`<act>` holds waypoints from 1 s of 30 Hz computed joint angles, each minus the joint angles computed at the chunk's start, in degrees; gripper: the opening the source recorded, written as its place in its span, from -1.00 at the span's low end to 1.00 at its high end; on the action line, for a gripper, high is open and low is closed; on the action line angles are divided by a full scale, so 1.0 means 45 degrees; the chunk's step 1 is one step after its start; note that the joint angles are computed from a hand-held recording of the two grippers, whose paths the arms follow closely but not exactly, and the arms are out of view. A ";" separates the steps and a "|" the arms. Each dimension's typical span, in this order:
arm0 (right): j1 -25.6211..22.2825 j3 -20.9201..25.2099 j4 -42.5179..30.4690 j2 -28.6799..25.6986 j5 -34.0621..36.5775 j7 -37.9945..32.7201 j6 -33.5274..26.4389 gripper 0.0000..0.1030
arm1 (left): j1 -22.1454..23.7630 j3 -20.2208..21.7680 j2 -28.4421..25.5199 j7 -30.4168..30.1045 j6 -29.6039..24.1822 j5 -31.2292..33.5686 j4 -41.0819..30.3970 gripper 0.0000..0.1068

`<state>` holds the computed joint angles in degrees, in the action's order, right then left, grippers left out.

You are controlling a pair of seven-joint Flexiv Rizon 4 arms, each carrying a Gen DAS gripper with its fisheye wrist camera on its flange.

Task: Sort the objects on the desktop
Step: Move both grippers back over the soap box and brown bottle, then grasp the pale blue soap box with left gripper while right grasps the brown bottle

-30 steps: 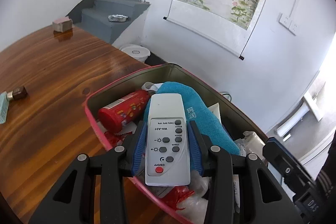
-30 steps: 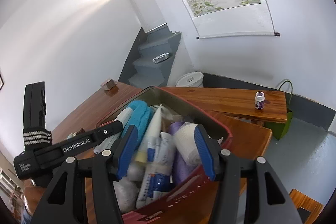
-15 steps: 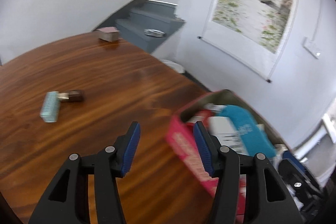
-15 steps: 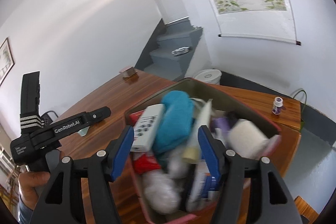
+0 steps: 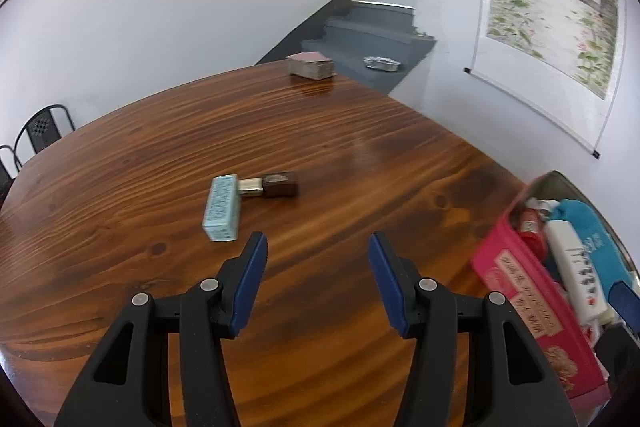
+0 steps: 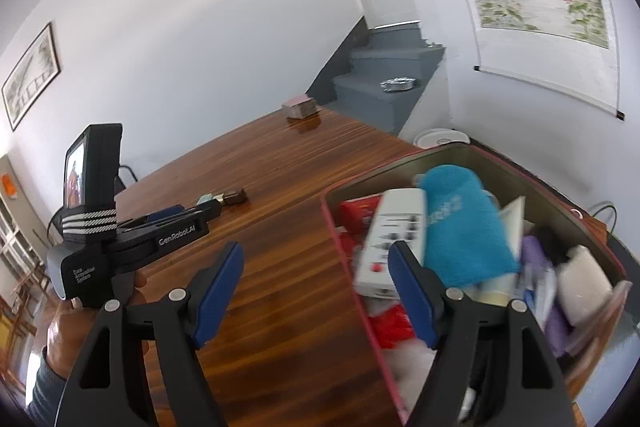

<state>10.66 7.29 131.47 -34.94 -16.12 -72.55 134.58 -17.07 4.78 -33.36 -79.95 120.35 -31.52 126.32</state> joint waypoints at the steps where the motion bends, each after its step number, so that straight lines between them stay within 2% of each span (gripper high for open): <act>1: 0.0066 -0.0001 -0.0079 -0.0029 -0.0028 -0.0018 -0.0101 0.52 | -0.0036 0.0107 -0.0055 0.0016 -0.0049 -0.0156 -0.0030 0.06; 14: 0.0892 -0.0022 -0.1269 -0.0606 -0.0050 -0.0483 -0.1310 0.54 | 0.0024 0.0839 -0.0775 0.0189 -0.0783 -0.1143 -0.0594 0.06; 24: 0.1460 -0.0109 -0.2078 -0.0977 0.0388 -0.0559 -0.2037 0.54 | 0.1799 0.0133 -0.1033 -0.0604 -0.1725 0.0496 -0.1161 0.06; 30: 0.1459 -0.0011 -0.2569 -0.1186 0.0273 -0.0367 -0.2629 0.54 | 0.2155 0.0204 -0.1309 -0.1096 -0.2437 0.1212 -0.1710 0.06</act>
